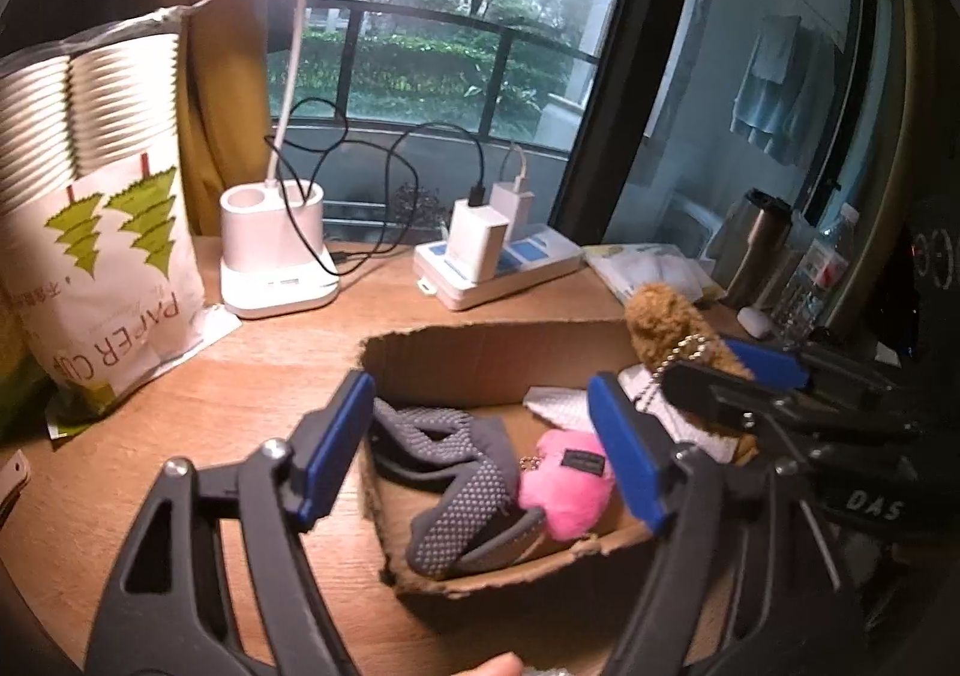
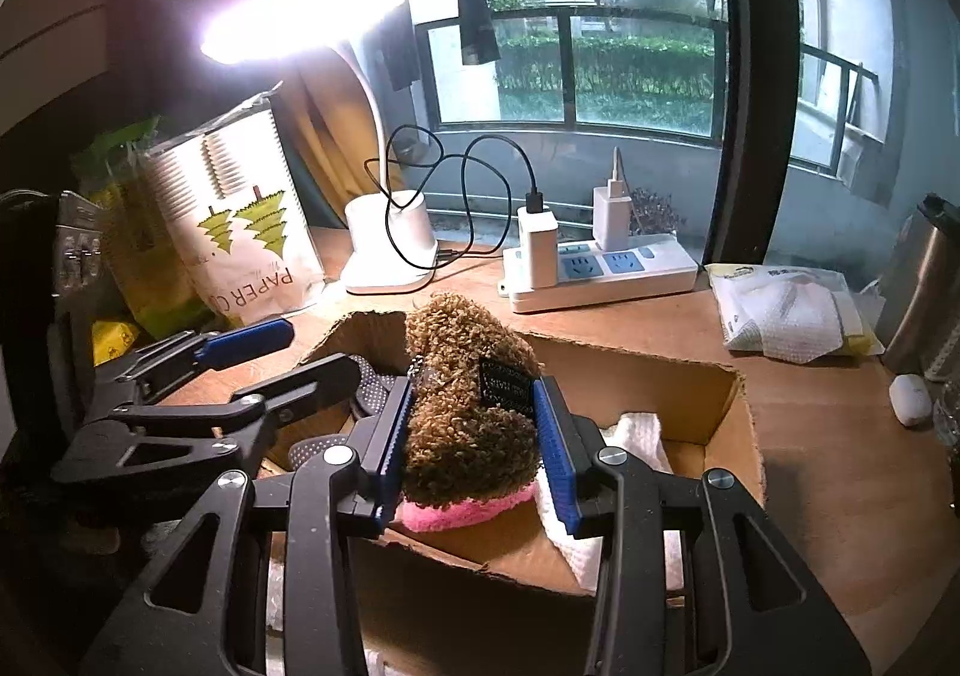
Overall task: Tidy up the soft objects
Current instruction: 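Open both tools to drop the brown plush and grey glove into the box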
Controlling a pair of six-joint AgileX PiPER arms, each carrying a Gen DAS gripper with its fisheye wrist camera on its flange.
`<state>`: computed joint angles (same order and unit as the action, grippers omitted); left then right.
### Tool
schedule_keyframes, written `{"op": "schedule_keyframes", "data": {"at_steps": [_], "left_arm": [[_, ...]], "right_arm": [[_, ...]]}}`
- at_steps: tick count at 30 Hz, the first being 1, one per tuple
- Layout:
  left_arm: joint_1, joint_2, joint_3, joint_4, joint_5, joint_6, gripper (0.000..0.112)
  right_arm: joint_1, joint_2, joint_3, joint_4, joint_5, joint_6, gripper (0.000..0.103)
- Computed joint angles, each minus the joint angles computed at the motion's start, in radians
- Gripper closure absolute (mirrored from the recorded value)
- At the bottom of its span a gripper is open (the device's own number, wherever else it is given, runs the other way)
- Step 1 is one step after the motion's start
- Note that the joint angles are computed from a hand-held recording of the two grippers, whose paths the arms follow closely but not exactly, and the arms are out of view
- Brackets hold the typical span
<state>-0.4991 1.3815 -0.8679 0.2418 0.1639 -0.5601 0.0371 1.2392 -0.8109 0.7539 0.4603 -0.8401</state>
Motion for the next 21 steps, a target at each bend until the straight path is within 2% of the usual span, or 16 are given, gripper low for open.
{"op": "schedule_keyframes", "data": {"at_steps": [7,10,14,15,21], "left_arm": [[0.031,-0.073,0.048,-0.093,-0.008,0.088,0.037],[0.037,-0.102,0.068,-0.029,-0.01,0.027,0.037],[0.05,-0.133,0.092,-0.018,0.001,0.016,0.037],[0.047,-0.144,0.099,0.025,0.006,-0.027,0.037],[0.027,-0.208,0.137,0.175,0.034,-0.192,0.037]], "right_arm": [[0.066,0.02,-0.011,-0.037,-0.029,0.059,0.062],[0.095,0.02,-0.011,-0.056,-0.044,0.087,0.061],[0.13,0.016,-0.008,-0.12,-0.072,0.17,0.051],[0.131,0.013,-0.006,-0.122,-0.073,0.175,0.049],[0.141,-0.055,0.022,-0.159,-0.068,0.214,0.049]]}}
